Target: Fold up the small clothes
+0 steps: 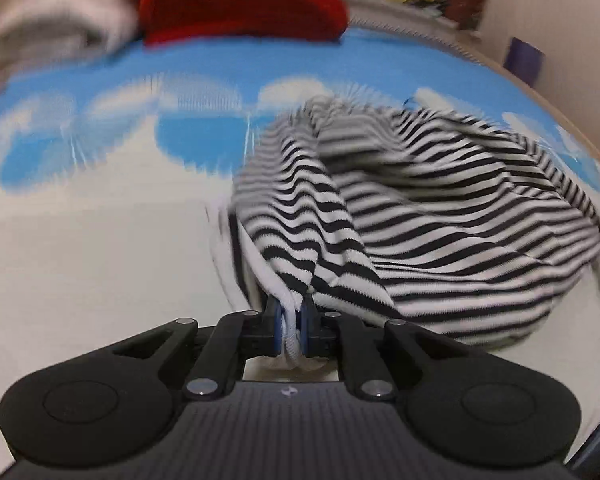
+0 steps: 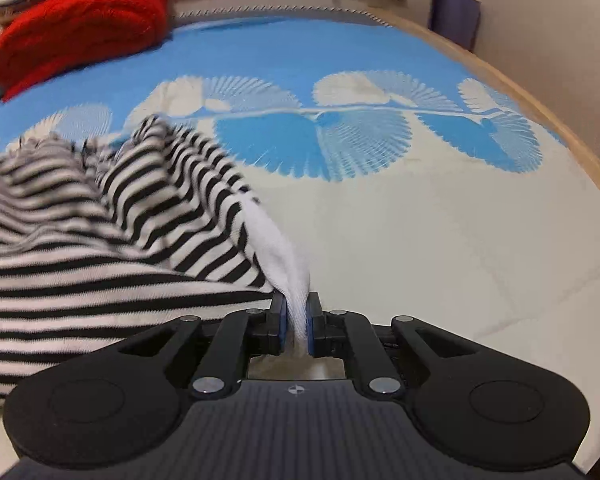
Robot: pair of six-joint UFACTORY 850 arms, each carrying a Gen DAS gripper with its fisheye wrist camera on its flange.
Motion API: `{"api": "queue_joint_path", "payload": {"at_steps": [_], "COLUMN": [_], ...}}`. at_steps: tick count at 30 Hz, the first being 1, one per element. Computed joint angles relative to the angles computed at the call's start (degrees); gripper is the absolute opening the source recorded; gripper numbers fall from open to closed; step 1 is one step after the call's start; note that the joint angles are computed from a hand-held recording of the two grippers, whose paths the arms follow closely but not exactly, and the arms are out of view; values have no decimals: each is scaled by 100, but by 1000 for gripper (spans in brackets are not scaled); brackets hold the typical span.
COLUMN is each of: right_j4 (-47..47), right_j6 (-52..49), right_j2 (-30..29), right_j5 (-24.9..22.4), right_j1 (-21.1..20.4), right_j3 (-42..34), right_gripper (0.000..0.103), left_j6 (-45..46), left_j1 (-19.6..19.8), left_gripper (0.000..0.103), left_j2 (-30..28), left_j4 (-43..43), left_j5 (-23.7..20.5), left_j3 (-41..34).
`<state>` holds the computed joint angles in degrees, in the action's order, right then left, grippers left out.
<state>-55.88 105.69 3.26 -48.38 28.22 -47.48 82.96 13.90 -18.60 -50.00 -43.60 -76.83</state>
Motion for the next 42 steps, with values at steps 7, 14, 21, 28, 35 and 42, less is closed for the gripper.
{"api": "queue_joint_path", "payload": {"at_steps": [7, 14, 21, 28, 35, 42], "right_j4": [47, 275, 562, 122, -2863, -2392], "right_j6": [56, -241, -956, -943, 1892, -12], "right_j2": [144, 243, 938, 567, 437, -1145], "right_j5": [223, 84, 76, -593, 1141, 500], "right_j1": [-164, 14, 511, 629, 175, 65], "right_j3": [166, 104, 488, 302, 107, -1074], "right_gripper": [8, 8, 9, 71, 75, 67], "left_j6": [-201, -123, -863, -1026, -1127, -2042], "left_j1": [76, 165, 322, 441, -383, -846], "left_gripper": [10, 10, 13, 92, 101, 100], "left_j2": [-352, -74, 72, 200, -259, -1448], "left_j4": [617, 392, 1211, 4, -599, 77], "left_j5": [174, -35, -139, -92, 734, 877], "left_j3": [-192, -111, 87, -203, -978, -1946]}}
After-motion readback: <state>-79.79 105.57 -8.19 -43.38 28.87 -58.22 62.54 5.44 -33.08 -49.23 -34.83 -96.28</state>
